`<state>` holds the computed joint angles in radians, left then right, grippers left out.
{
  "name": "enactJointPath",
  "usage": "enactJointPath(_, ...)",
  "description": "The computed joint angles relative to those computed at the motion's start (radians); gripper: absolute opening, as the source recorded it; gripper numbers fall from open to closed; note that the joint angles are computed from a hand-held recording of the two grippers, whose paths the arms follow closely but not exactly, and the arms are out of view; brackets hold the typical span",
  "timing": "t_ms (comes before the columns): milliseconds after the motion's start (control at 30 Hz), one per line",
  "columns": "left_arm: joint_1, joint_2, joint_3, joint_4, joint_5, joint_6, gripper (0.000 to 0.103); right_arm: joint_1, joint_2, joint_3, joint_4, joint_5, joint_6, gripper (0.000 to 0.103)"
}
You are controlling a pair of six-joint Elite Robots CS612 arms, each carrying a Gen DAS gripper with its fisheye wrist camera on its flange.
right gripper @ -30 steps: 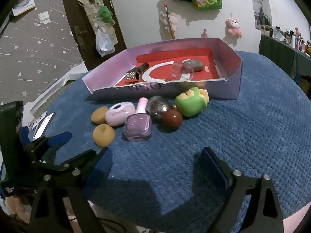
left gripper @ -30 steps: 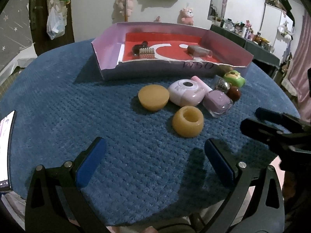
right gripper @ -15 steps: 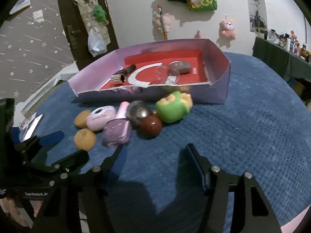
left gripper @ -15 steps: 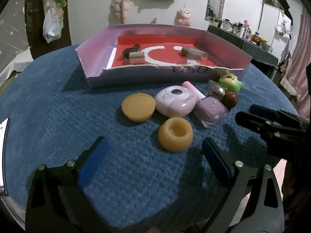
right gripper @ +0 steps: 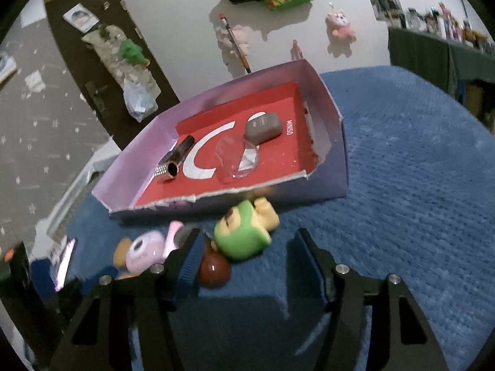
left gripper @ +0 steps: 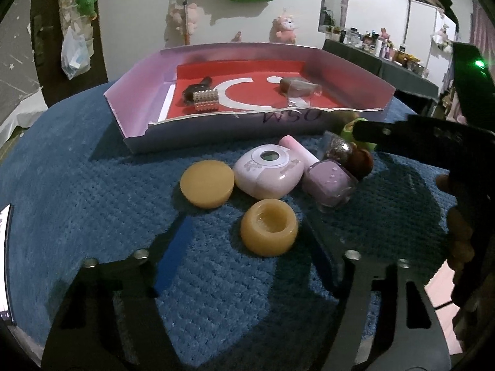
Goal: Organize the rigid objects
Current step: 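Close left gripper on tan ring sponge while right gripper grips green figurine, then carry tan ring sponge with left tool while right tool carries green figurine into box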
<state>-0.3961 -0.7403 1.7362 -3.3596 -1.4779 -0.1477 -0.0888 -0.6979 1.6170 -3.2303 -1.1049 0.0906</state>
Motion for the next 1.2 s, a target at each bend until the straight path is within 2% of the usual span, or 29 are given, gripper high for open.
enactJointPath(100,0.000,0.001,0.000,-0.004,-0.007,0.012,0.061,0.002,0.009,-0.020,0.036,0.017,0.021,0.055)
enactJointPath(133,-0.001,0.001,-0.001,-0.006,-0.010,0.017,0.055,0.004,0.009,-0.024,0.042,0.013,0.023,0.055)
enactJointPath(200,-0.002,0.001,0.000,-0.009,-0.014,0.026,0.050,0.009,0.008,-0.029,0.056,0.003,0.022,0.054)
enactJointPath(267,-0.003,0.002,0.000,-0.014,-0.021,0.035,0.036,0.012,0.008,-0.036,0.069,-0.008,0.028,0.050)
enactJointPath(433,-0.005,0.002,0.002,-0.018,-0.020,0.035,0.036,0.011,0.006,-0.031,0.065,-0.010,0.025,0.050)
enactJointPath(600,0.001,-0.004,0.007,-0.026,-0.045,0.020,0.036,0.008,-0.012,0.018,-0.041,-0.012,0.014,0.050)
enactJointPath(700,0.002,-0.008,0.013,-0.044,-0.048,0.018,0.036,0.010,-0.030,0.050,-0.065,0.004,-0.019,0.050)
enactJointPath(933,0.002,-0.015,0.019,-0.072,-0.048,0.026,0.036,0.016,-0.053,0.092,-0.060,0.052,-0.081,0.050)
enactJointPath(1200,0.008,-0.021,0.011,-0.102,-0.040,0.028,0.036,0.020,-0.061,0.104,-0.060,0.082,-0.095,0.050)
